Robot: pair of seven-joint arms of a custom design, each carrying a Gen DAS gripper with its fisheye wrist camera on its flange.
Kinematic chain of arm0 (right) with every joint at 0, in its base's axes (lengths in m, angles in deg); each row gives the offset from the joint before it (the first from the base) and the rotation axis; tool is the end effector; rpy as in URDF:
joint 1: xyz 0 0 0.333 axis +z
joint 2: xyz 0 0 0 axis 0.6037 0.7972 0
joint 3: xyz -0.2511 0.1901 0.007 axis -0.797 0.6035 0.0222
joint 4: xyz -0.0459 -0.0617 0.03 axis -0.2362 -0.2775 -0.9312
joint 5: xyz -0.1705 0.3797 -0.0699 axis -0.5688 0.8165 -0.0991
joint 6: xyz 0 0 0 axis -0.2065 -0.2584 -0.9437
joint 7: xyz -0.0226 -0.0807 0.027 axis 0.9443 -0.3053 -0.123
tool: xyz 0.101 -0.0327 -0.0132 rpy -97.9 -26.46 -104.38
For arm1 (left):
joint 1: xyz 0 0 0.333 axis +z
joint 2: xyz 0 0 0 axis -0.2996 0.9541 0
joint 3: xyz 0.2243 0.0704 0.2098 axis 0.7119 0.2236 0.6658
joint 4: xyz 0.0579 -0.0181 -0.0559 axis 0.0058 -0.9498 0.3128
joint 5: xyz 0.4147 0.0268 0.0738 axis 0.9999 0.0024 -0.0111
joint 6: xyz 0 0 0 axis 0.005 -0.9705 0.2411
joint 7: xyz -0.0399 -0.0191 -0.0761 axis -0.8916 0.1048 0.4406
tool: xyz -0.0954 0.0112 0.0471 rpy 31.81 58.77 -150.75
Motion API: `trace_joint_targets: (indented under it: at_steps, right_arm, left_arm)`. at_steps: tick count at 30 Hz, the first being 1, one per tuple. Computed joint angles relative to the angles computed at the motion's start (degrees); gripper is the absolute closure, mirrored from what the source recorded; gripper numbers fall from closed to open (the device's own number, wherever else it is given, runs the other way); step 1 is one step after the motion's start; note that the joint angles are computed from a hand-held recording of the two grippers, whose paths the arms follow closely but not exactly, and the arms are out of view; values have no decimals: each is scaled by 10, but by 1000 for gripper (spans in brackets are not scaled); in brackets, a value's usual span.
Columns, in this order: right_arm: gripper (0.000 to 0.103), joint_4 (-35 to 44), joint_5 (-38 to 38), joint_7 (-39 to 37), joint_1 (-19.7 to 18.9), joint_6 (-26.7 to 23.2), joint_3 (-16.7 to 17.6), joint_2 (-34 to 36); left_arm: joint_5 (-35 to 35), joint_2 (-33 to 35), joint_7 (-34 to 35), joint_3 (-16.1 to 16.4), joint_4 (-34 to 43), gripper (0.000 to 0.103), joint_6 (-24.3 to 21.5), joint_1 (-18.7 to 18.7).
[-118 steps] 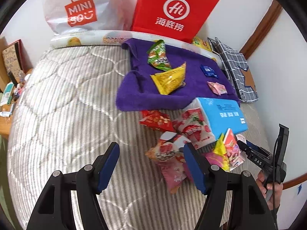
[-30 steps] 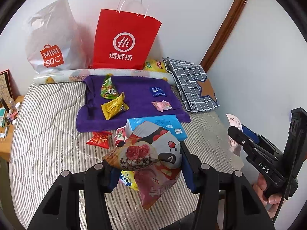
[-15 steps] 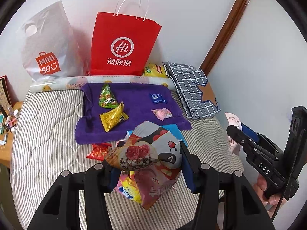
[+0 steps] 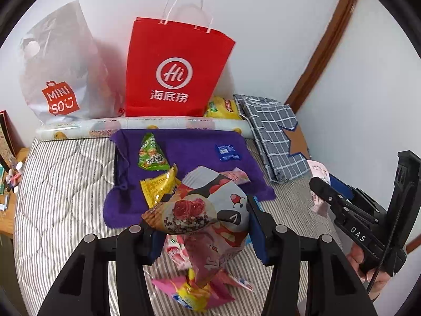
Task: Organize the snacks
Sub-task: 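Carry the panda-print bag and wafer packet over the purple towel with both tools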
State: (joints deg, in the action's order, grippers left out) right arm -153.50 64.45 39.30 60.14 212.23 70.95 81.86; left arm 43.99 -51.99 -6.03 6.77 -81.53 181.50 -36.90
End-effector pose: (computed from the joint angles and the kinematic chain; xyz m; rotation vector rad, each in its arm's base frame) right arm 0.5137 0.1702 0.4267 -1.9588 1.2361 -0.4443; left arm 0.4428 -0.3749 0.4409 -2.1223 1.5649 -0.9370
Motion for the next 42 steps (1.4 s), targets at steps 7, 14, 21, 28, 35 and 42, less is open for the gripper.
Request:
trace_joint_targets:
  at_steps: [7, 14, 21, 28, 35, 42]
  right_arm:
    - [56, 65, -9, -1, -14, -1, 15, 63]
    - [56, 118, -64, 41, -40, -5, 42, 127]
    - [56, 167, -154, 118, -66, -5, 62, 188]
    - [56, 221, -220, 172, -79, -6, 70, 244]
    - [56, 276, -292, 226, -84, -21, 70, 301]
    - [56, 326, -352, 266, -79, -54, 61, 355]
  left_arm:
    - [-2, 20, 9, 16, 12, 51, 15, 14]
    - [-10, 51, 27, 34, 31, 51, 36, 22]
    - [-21, 85, 44, 55, 48, 51, 66, 29]
    - [-42, 120, 77, 74, 72, 51, 76, 30]
    - [-57, 159, 101, 95, 103, 51, 83, 30]
    - [-68, 198, 124, 112, 127, 51, 88, 30]
